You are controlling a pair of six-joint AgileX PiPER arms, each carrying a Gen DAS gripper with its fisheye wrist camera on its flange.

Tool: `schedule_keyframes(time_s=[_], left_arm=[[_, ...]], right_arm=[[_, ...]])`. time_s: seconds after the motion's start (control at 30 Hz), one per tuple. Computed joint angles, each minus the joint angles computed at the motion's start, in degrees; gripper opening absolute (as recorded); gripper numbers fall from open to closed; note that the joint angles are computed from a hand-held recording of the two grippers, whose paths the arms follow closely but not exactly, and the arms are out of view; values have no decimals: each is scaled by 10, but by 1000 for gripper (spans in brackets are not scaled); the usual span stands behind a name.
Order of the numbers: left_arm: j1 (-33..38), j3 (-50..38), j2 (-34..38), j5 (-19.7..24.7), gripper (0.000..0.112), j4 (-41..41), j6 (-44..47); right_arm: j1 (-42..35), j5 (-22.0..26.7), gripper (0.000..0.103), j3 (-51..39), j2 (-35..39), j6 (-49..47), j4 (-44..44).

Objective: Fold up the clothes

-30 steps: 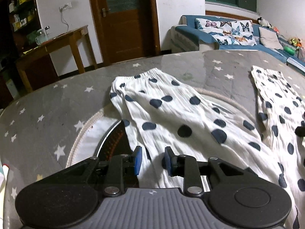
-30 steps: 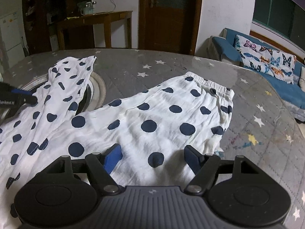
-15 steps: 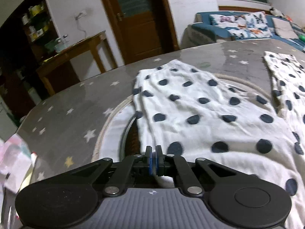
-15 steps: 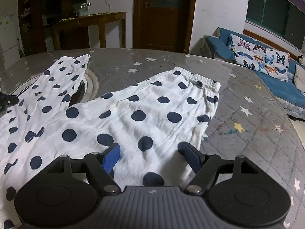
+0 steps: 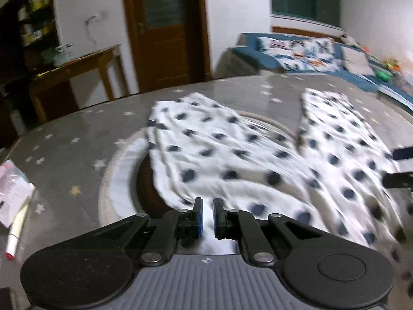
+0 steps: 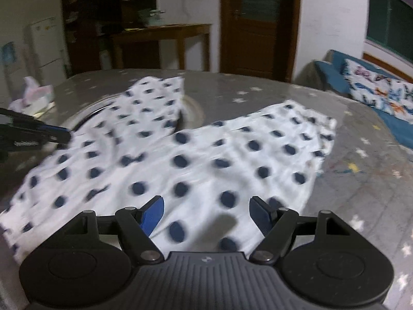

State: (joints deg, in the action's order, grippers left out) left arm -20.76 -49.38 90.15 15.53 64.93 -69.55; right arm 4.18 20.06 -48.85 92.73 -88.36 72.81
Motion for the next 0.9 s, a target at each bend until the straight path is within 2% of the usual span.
schedule_keyframes(time_s=[0.2,0.33,0.47,0.67,0.8,0.9], left_arm=[[-18,30,3,20,6,46,-64],[-47,74,-21,54,5,148,-175],[-74,101,-42,88,4,155,-212],[-85,114,-68,99,4,108,-176],[-66,108,-91,81,4,42,-106],[-75,116,-101,77,4,51,-116]], right_arm=[[4,2,75,42,-10,-54,34],[-11,2,75,76,-28,-113,73],[-28,7,75,103,-54,-116,64],[-28,10,73,110,-83,-53,-10],[-23,28,73,108,-109,-37,-13],[-5,43,73,113,-127,-38,-12]])
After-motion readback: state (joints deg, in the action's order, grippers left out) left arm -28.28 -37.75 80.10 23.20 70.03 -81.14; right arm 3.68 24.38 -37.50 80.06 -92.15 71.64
